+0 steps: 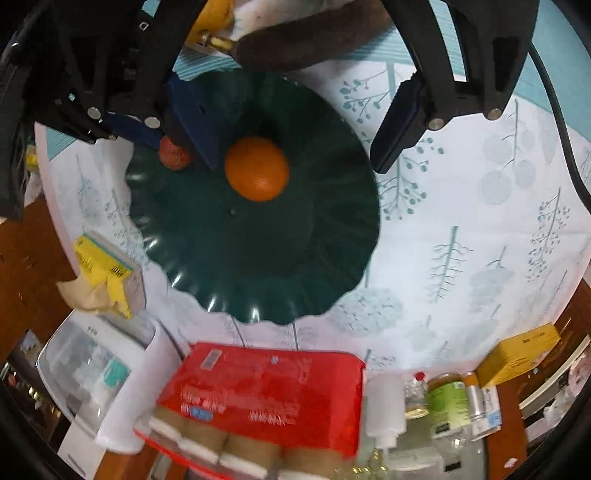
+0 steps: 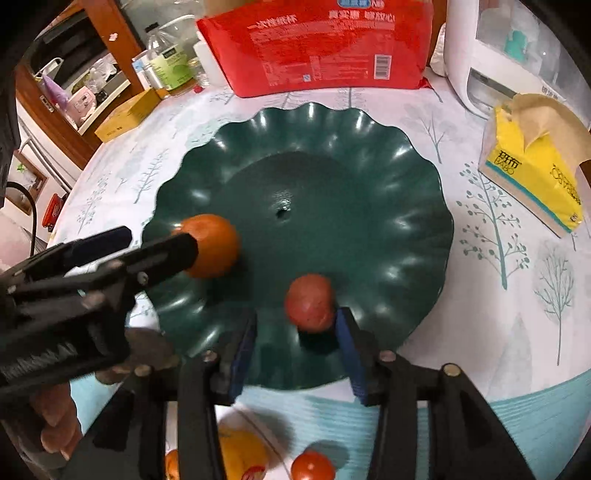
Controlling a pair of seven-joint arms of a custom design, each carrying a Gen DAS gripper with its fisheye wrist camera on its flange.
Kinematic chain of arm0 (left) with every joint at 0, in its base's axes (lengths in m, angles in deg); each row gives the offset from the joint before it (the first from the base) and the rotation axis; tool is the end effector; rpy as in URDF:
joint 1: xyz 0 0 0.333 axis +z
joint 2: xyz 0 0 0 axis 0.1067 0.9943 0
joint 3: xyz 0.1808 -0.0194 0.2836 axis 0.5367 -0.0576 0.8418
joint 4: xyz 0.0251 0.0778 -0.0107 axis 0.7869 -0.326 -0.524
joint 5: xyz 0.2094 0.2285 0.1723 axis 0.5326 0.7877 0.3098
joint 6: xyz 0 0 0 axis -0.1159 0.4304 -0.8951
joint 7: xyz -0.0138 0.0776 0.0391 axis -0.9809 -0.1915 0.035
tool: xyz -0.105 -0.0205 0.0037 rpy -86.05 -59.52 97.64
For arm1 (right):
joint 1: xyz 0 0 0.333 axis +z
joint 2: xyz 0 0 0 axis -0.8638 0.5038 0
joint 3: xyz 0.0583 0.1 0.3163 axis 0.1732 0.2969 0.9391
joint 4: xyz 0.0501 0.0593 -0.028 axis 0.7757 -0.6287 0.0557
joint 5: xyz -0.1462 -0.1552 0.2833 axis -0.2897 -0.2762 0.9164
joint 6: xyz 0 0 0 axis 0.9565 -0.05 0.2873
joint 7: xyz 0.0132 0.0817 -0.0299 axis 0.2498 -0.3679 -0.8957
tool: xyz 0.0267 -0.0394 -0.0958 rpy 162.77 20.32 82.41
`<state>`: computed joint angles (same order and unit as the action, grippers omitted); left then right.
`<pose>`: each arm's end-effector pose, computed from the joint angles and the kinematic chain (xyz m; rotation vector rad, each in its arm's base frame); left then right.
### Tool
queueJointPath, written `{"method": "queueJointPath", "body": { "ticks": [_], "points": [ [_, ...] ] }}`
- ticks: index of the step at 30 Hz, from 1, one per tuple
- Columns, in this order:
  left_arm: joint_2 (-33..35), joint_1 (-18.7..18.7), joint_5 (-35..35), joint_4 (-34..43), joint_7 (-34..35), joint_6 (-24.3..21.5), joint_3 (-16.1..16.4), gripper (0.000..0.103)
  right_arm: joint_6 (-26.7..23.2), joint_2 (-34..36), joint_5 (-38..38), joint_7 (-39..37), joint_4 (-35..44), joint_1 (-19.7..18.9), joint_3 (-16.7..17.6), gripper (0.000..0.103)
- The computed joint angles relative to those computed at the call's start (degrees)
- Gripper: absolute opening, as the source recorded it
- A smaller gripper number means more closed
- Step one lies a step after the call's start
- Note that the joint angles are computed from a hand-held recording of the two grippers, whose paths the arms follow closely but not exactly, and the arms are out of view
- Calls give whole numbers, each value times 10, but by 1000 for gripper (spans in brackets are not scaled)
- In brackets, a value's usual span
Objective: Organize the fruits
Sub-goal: 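Withdraw both tools back toward the white fruit plate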
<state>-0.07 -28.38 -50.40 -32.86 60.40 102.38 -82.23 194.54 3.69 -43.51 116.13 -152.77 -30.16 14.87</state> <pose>0.5367 -0.4555 0.3816 -2.0958 1.9525 -0.6902 0.5267 0.3673 0.3696 -2.1662 1.6811 -0.1775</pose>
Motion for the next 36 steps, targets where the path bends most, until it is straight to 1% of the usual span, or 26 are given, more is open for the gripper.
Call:
{"method": "queueJointPath", "body": {
  "ticks": [1,5,7,10,12,13,14,16,18,19,22,24,25,29,32,36],
  "points": [
    [-11,-4,5,-12,-10,5,5,84,5,-6,-4,4,-7,4,-3,48],
    [-57,-27,54,-56,-71,-3,25,84,18,-32,-11,18,-34,10,-3,48],
    [-82,-30,81,-79,-100,-10,23,84,30,-51,-18,28,-54,14,-3,48],
    [-123,-32,127,-119,-150,-12,16,84,41,-82,-48,59,-82,29,-13,48],
    [-149,-35,162,-140,-182,-17,10,84,50,-104,-64,76,-103,32,-11,48],
    [-164,-38,182,-152,-199,-26,7,84,54,-115,-76,88,-113,35,-12,48],
    [-176,-39,197,-159,-212,-36,2,85,57,-128,-91,103,-125,38,-13,48],
    [-199,-38,218,-172,-229,-48,-13,86,64,-147,-96,112,-142,32,-4,48],
    [-217,-27,216,-184,-224,-49,-32,86,70,-168,-104,123,-160,28,4,48],
    [-226,-23,211,-186,-217,-56,-44,86,74,-177,-109,128,-167,25,7,48],
    [-243,-18,209,-178,-191,-103,-78,86,69,-204,-129,150,-180,20,18,48],
    [-255,-16,219,-175,-189,-129,-98,86,68,-225,-132,156,-190,14,27,48],
    [-259,-15,219,-174,-188,-134,-106,86,62,-235,-138,162,-193,12,32,48],
    [-281,-10,209,-184,-188,-137,-130,86,49,-280,-178,195,-210,-2,53,49],
    [-292,-10,199,-192,-187,-140,-143,86,43,-309,-186,205,-226,-10,69,51],
    [-305,-14,216,-205,-214,-145,-156,86,38,-339,-216,228,-245,-27,93,52]
  ]
}}
